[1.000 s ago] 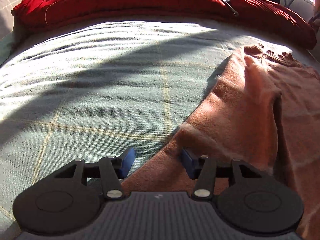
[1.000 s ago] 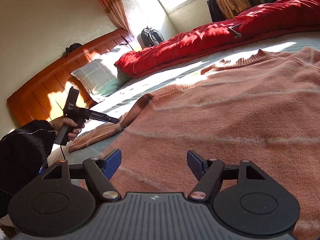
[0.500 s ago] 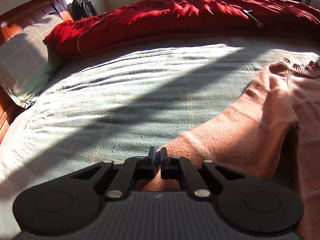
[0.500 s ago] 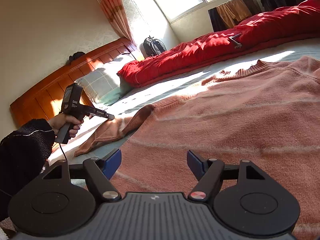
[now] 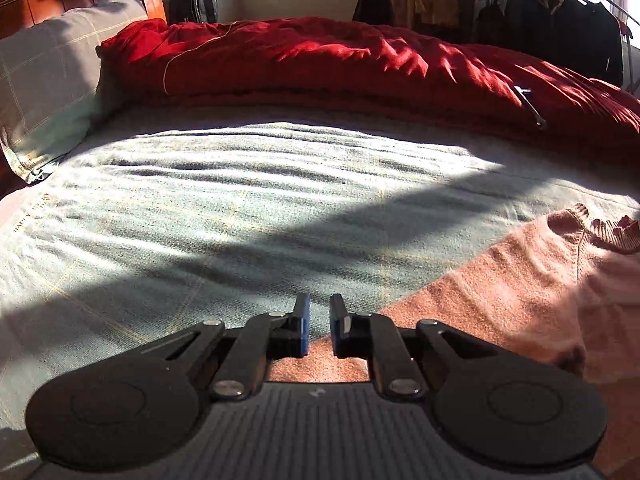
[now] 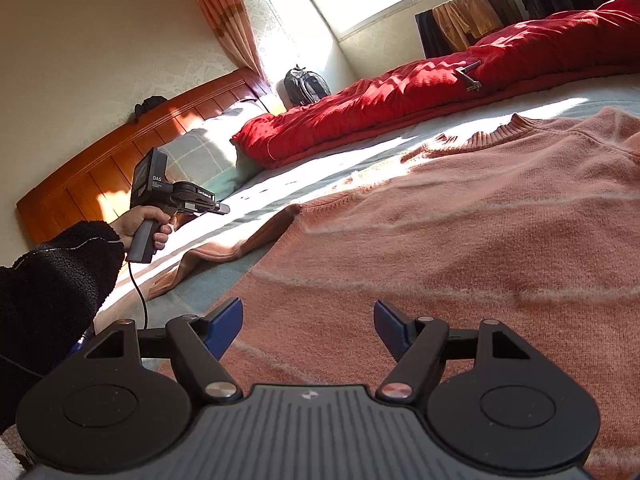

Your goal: Fold clothes

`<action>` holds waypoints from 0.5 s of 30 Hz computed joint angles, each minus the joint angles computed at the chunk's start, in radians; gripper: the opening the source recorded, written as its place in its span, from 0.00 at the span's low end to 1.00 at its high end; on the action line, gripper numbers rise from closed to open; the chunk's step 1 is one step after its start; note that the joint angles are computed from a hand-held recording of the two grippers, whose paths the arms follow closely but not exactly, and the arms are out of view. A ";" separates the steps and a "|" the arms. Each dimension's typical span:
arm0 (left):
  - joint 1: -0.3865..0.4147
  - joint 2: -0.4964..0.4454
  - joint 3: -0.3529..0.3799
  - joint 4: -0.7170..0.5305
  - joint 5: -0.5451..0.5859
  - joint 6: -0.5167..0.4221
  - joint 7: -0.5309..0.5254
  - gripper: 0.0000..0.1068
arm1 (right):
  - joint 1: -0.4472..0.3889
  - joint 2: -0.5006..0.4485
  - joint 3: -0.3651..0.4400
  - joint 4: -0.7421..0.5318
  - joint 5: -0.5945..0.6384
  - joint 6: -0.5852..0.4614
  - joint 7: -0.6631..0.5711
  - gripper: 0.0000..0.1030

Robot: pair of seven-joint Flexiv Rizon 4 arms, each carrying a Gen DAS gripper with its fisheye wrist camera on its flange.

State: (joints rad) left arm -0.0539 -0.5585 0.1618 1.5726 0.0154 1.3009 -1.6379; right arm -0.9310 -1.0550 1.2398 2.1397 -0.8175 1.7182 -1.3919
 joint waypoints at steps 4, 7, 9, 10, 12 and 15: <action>0.064 -0.067 -0.152 -0.066 -0.057 -0.020 0.204 0.44 | 0.001 -0.004 0.005 -0.004 0.007 -0.023 -0.012 0.74; 0.034 -0.125 -0.135 -0.134 -0.071 -0.064 0.260 0.44 | 0.001 -0.003 0.007 -0.006 0.018 -0.032 -0.031 0.74; 0.008 -0.161 -0.100 -0.188 -0.055 -0.112 0.277 0.45 | 0.000 -0.005 0.010 -0.008 0.029 -0.040 -0.043 0.74; 0.003 -0.173 -0.091 -0.200 -0.053 -0.123 0.278 0.50 | 0.001 -0.004 0.010 -0.009 0.036 -0.040 -0.048 0.74; 0.006 -0.181 -0.091 -0.199 -0.067 -0.123 0.267 0.53 | 0.006 -0.008 0.008 -0.017 0.049 -0.047 -0.056 0.74; -0.030 -0.180 -0.054 -0.199 -0.044 -0.122 0.236 0.27 | 0.016 0.000 0.002 -0.024 0.077 -0.059 -0.065 0.74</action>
